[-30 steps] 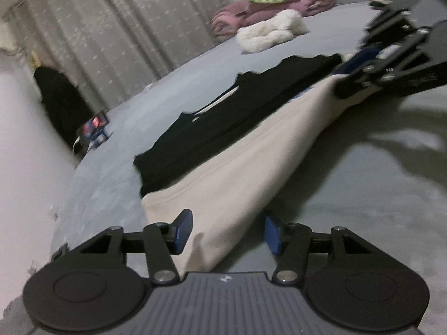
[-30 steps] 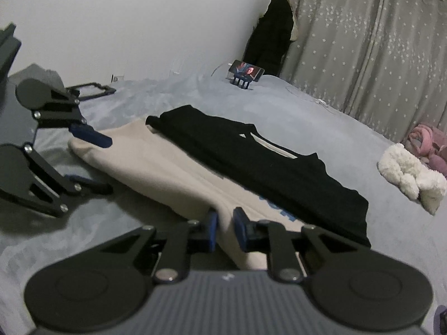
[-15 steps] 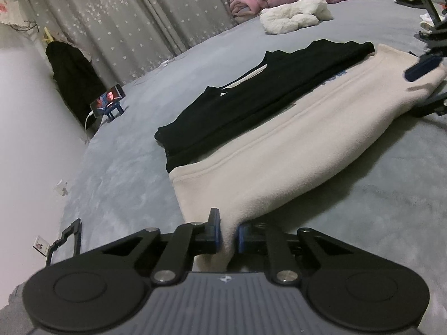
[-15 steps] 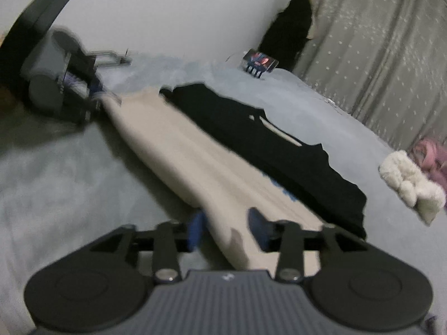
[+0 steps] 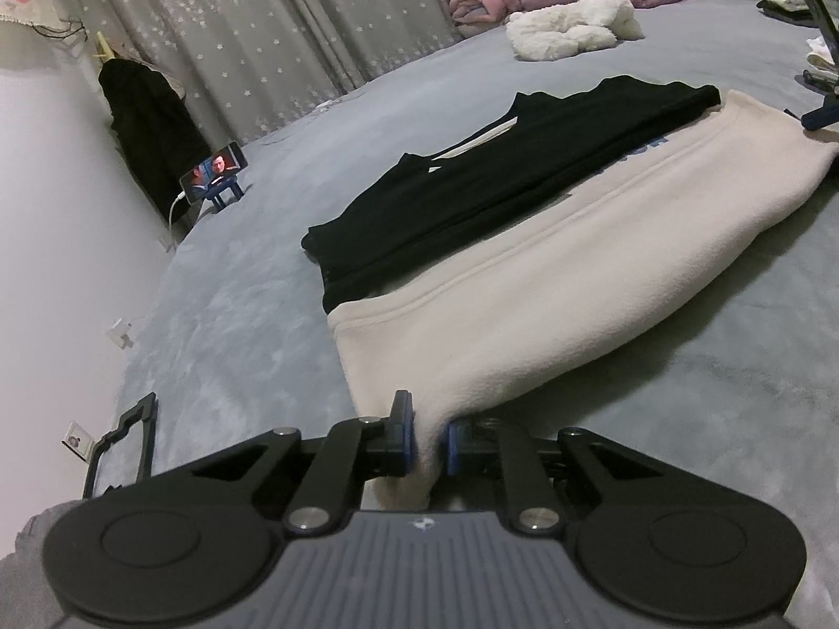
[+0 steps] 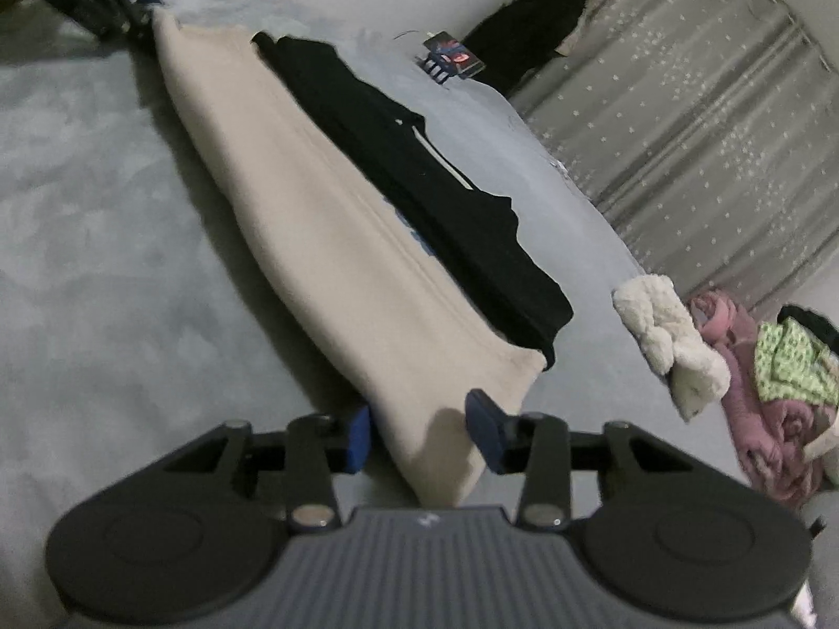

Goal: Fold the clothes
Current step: 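Pinch the cream sweatshirt's side edge with the left gripper while the right gripper holds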

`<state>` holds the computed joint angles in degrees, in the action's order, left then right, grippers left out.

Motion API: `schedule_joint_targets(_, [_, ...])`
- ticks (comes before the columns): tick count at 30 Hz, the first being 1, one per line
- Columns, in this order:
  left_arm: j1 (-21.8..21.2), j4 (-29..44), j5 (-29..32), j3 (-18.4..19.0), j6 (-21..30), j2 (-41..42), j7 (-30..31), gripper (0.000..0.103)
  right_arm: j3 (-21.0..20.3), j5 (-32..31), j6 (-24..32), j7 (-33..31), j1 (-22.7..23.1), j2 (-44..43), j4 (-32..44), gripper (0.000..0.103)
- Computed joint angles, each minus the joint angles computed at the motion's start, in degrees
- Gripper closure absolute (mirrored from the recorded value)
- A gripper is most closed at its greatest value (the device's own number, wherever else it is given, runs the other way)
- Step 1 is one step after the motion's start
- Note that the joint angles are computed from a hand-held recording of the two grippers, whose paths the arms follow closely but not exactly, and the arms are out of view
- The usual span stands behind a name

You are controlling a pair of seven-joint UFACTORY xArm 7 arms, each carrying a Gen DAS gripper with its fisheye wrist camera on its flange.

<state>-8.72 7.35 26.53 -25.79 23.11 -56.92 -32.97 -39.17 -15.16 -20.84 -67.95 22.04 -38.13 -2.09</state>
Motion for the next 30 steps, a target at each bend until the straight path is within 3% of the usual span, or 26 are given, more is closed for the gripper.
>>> schedule_joint_targets(8, [0.04,-0.03,-0.96,1.28,0.15,-0.05,-0.04,0.088,-1.05,-4.61,-7.61,2.17,-0.23,7.95,1.47,0.073])
schedule_joint_targets(11, [-0.34,-0.14,-2.7,3.34,0.11,-0.29,-0.35,0.09,-0.9,-6.61,-6.95,4.22,-0.6,9.44,2.47,0.085])
schedule_joint_targets(13, [-0.69,-0.45,-4.08,5.02,-0.14,-0.7,-0.19,0.091,-0.73,-7.98,-7.11,5.39,-1.31,9.93,2.67,0.089])
schedule_joint_targets(26, [0.06,-0.68,-6.16,2.9,0.62,-4.0,-2.81,0.094,-5.08,-19.08,-7.22,15.74,-2.92,6.62,3.33,0.092])
schedule_joint_targets(30, [-2.06,-0.94,-6.31,3.24,3.04,-7.2,-2.78,0.095,-5.19,-21.82,-6.36,16.64,-4.69,5.19,2.93,0.093])
